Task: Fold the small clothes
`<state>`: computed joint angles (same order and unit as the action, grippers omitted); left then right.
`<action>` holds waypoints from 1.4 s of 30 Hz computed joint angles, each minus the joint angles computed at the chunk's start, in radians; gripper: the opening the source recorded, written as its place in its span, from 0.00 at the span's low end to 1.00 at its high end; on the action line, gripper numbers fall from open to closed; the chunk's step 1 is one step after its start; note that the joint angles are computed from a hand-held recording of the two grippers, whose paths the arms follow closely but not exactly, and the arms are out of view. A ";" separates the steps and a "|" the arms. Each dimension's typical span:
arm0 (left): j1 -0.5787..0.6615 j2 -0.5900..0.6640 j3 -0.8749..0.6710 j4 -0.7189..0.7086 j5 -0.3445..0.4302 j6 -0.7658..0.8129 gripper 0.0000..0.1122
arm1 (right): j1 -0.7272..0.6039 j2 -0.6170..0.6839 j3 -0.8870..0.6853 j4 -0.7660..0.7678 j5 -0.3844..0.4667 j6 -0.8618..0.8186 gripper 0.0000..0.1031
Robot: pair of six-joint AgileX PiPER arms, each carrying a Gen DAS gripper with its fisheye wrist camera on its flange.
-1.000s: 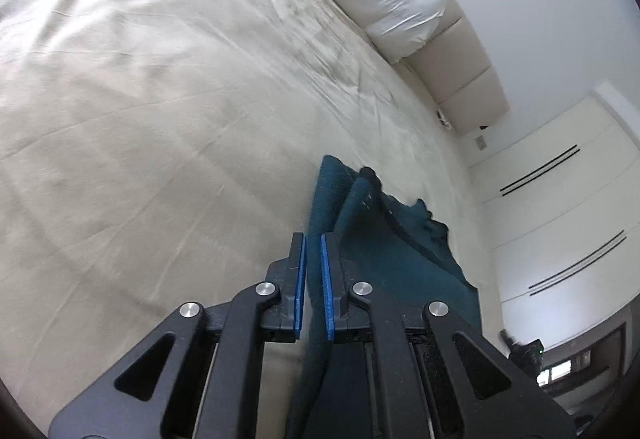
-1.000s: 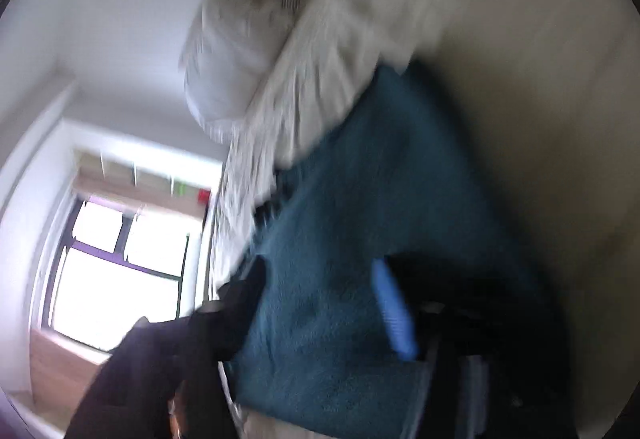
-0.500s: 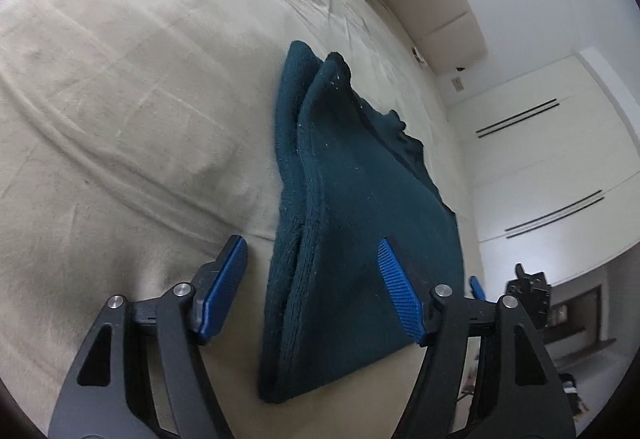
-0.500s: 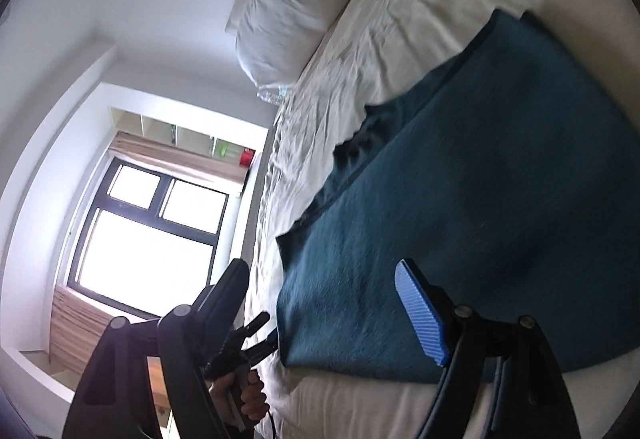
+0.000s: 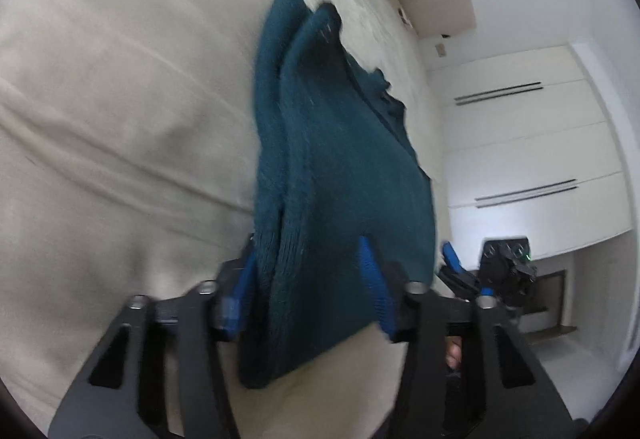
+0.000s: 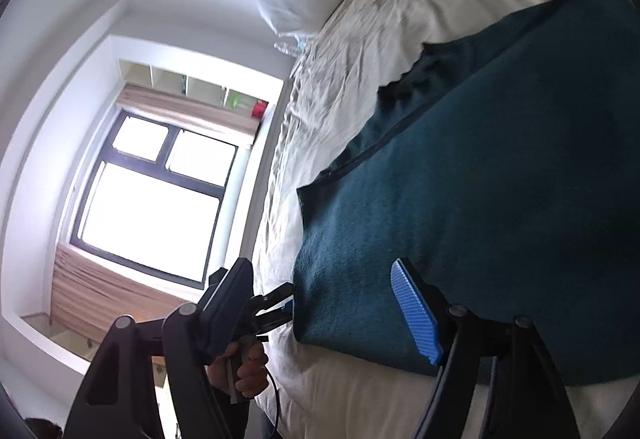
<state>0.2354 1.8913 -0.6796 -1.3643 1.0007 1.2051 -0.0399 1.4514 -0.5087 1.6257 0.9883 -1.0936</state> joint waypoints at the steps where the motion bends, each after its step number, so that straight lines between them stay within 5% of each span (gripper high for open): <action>1: -0.010 0.003 0.003 -0.004 -0.007 0.000 0.29 | 0.021 0.008 -0.018 -0.004 -0.013 0.013 0.71; 7: 0.003 -0.014 0.060 -0.064 -0.042 0.052 0.11 | 0.167 0.132 -0.186 -0.059 -0.117 0.124 0.71; 13: 0.013 -0.094 0.107 -0.076 -0.060 0.059 0.07 | 0.219 0.303 -0.308 -0.113 -0.181 0.205 0.68; 17: -0.054 -0.199 0.103 -0.059 -0.097 -0.028 0.07 | 0.166 0.352 -0.293 -0.062 -0.102 0.129 0.67; 24: -0.374 -0.362 -0.028 0.049 -0.262 -0.351 0.07 | 0.039 0.322 -0.293 -0.118 0.053 0.126 0.72; 30: -0.756 -0.251 -0.246 0.316 -0.512 -0.755 0.07 | -0.040 0.359 -0.424 -0.207 0.206 0.172 0.79; 35: -0.935 -0.128 -0.352 0.515 -0.610 -1.026 0.07 | -0.035 0.357 -0.536 -0.325 0.187 0.246 0.79; 38: -0.990 -0.082 -0.374 0.516 -0.647 -1.061 0.07 | -0.034 0.355 -0.580 -0.405 0.155 0.289 0.79; 42: -0.999 -0.059 -0.354 0.395 -0.662 -0.969 0.07 | -0.053 0.383 -0.603 -0.492 0.131 0.331 0.56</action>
<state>-0.7632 1.8323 -1.0337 -0.9690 0.3392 0.2364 -0.0932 1.8346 -1.1121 1.1334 1.1197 -0.7630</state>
